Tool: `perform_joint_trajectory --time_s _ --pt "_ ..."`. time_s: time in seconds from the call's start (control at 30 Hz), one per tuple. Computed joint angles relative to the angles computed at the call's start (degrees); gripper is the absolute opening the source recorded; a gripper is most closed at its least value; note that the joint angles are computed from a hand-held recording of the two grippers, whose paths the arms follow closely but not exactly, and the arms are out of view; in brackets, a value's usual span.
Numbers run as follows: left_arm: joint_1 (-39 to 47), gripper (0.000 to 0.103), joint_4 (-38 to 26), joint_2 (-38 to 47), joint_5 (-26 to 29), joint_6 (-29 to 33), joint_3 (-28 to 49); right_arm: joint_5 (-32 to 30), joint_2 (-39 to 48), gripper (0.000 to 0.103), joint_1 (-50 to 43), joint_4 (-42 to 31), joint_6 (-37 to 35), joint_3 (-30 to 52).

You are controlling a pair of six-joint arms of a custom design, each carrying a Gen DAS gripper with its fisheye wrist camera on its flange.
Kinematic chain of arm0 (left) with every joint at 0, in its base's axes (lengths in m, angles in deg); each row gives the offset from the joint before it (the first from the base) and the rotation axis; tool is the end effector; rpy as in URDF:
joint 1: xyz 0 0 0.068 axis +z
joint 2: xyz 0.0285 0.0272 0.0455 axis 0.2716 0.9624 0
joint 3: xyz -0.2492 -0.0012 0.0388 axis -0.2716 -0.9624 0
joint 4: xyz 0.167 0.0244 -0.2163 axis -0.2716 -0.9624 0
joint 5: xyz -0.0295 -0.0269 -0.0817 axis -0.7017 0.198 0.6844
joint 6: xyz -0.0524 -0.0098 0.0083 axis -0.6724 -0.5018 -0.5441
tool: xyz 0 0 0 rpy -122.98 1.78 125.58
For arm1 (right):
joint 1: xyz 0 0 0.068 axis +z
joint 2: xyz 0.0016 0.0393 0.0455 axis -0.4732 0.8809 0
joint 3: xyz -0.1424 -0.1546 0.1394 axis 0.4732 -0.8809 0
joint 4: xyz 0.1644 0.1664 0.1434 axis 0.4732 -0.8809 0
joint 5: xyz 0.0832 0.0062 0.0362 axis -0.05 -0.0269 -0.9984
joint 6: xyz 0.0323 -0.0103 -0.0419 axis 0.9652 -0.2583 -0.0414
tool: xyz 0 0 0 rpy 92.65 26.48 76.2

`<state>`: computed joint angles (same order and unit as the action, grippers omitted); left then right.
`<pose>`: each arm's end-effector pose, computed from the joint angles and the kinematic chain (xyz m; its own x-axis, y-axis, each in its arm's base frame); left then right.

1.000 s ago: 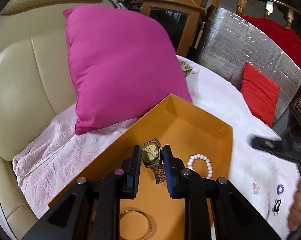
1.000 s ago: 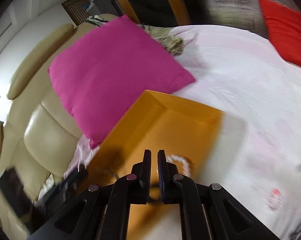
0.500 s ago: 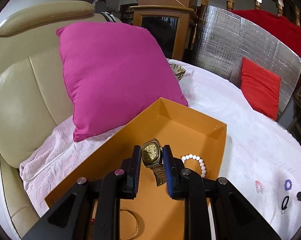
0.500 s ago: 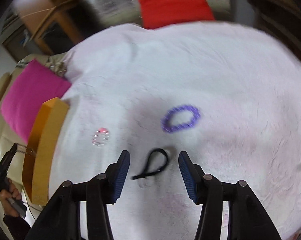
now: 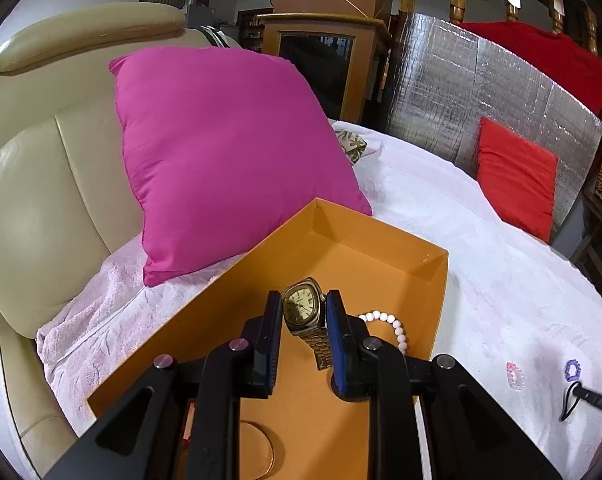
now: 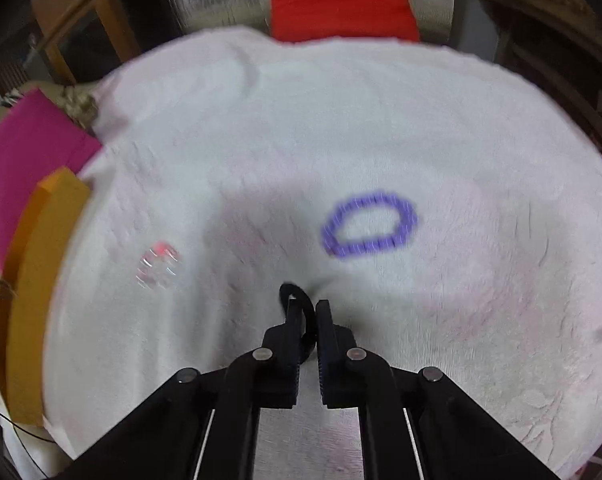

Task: Organize jewelry
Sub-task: 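Carry the hair tie into the box with the right gripper while the left gripper releases the watch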

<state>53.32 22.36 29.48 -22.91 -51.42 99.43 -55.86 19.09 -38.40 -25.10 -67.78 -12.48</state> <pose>0.1402 0.0935 0.2652 -0.5524 -0.3132 -0.7725 -0.3335 0.9324 -0.1395 0.1962 -0.0273 0.2212 -0.8536 0.1173 -0.5076 0.0331 0.9846 0.1719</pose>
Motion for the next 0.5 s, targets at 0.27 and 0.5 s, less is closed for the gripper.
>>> perform_joint_trajectory --time_s 0.27,0.5 --pt "4.5 0.023 -0.5 2.4 3.8 2.4 1.0 4.4 2.5 0.008 26.1 3.5 14.4 14.5" --pt "7.9 0.023 -0.1 7.6 5.5 5.3 1.8 13.1 32.3 0.008 49.3 9.7 21.6 37.2"
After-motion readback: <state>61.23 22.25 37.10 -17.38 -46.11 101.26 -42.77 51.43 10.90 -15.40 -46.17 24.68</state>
